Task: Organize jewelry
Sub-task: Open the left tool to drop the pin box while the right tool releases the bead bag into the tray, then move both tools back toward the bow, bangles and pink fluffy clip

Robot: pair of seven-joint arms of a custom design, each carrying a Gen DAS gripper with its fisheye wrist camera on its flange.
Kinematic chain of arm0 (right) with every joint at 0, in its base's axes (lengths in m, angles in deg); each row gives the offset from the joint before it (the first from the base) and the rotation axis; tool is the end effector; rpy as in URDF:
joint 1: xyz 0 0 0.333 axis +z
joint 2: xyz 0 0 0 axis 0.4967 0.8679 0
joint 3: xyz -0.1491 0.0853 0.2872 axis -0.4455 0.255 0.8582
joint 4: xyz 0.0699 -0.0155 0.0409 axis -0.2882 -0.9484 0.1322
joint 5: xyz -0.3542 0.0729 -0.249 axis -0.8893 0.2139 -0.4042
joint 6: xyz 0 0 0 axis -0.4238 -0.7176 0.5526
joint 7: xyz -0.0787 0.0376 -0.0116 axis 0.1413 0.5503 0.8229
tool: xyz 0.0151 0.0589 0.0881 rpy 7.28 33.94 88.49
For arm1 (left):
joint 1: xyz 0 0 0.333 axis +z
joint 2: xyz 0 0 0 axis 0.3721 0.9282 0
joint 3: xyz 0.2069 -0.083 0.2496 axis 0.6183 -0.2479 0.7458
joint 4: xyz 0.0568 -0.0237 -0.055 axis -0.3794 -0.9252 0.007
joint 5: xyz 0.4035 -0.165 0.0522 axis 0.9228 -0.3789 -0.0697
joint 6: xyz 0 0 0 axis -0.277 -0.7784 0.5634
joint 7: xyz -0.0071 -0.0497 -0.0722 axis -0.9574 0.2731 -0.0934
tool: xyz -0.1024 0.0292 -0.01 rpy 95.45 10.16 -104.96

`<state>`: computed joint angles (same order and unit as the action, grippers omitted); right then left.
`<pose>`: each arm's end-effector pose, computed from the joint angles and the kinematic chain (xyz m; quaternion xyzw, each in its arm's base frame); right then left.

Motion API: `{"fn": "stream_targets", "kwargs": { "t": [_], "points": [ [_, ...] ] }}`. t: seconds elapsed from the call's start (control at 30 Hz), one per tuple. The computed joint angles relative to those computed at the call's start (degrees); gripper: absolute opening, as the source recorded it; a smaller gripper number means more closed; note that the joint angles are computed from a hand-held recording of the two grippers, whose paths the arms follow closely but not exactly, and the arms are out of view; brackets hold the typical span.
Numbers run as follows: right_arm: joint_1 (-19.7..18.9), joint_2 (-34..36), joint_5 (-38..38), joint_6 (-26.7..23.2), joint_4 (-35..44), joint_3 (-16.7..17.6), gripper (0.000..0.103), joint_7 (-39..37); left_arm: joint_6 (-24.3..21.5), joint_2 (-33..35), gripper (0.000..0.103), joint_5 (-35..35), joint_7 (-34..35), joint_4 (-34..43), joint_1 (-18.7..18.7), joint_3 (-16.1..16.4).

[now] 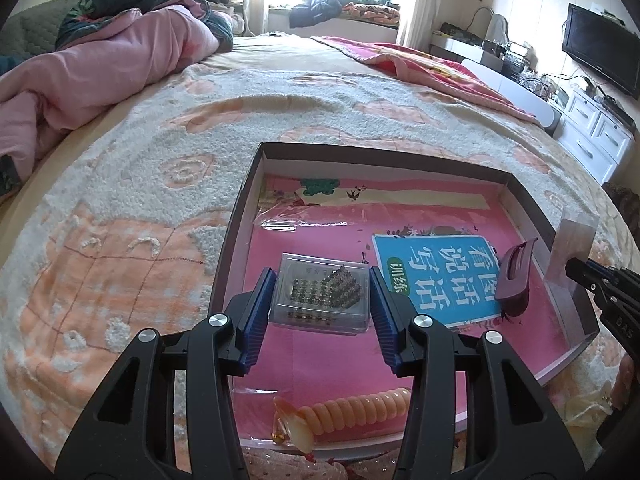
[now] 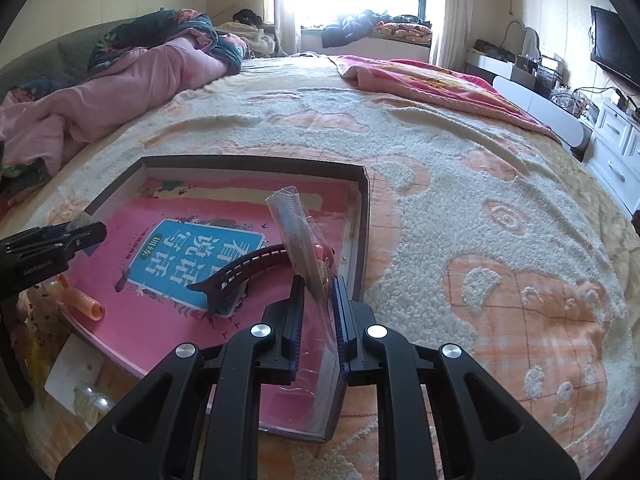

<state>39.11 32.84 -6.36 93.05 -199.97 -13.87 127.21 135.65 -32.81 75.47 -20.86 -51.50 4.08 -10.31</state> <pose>0.6427 0.0969 0.5194 -0.7526 0.5251 -0.2330 0.3217 0.6076 -0.3359 0.5202 -0.7035 0.5994 -0.2893 0.2490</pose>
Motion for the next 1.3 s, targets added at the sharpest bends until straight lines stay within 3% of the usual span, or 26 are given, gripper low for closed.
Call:
{"fn": "stream_targets", "kwargs": {
  "t": [0.07,0.2,0.53,0.67,0.8,0.93,1.3],
  "points": [
    [-0.1,-0.1,0.9,-0.2,-0.1,0.0,0.02,-0.4,0.0,0.1,0.04,0.1,-0.1,0.1,0.0,0.0],
    [0.0,-1.1,3.2,1.2,-1.3,0.1,0.044,-1.6,-0.2,-0.2,0.049,1.1,-0.9,0.1,-0.3,0.1],
    [1.2,-4.6,11.5,5.5,-5.1,-0.5,0.068,-8.1,-0.1,-2.0,0.068,5.5,-4.6,-0.8,-0.8,-0.3],
    [1.7,-5.9,13.7,6.7,-6.4,-0.9,0.071,-9.8,0.2,-3.3,0.08,7.3,-6.6,-1.6,-0.8,-0.7],
    [2.6,-7.5,17.1,8.4,-7.8,-1.7,0.081,-12.0,0.8,-4.9,0.091,9.3,-9.0,-2.8,-0.7,-1.3],
    [3.6,-9.4,20.6,9.5,-9.3,-2.9,0.086,-14.7,0.1,-6.4,0.091,11.4,-10.6,-3.7,-0.6,-2.1],
    [8.4,-15.6,25.7,12.9,-14.5,-6.6,0.088,-22.5,-0.5,-11.7,0.092,15.9,-17.0,-7.9,0.4,-4.5]
  ]
}}
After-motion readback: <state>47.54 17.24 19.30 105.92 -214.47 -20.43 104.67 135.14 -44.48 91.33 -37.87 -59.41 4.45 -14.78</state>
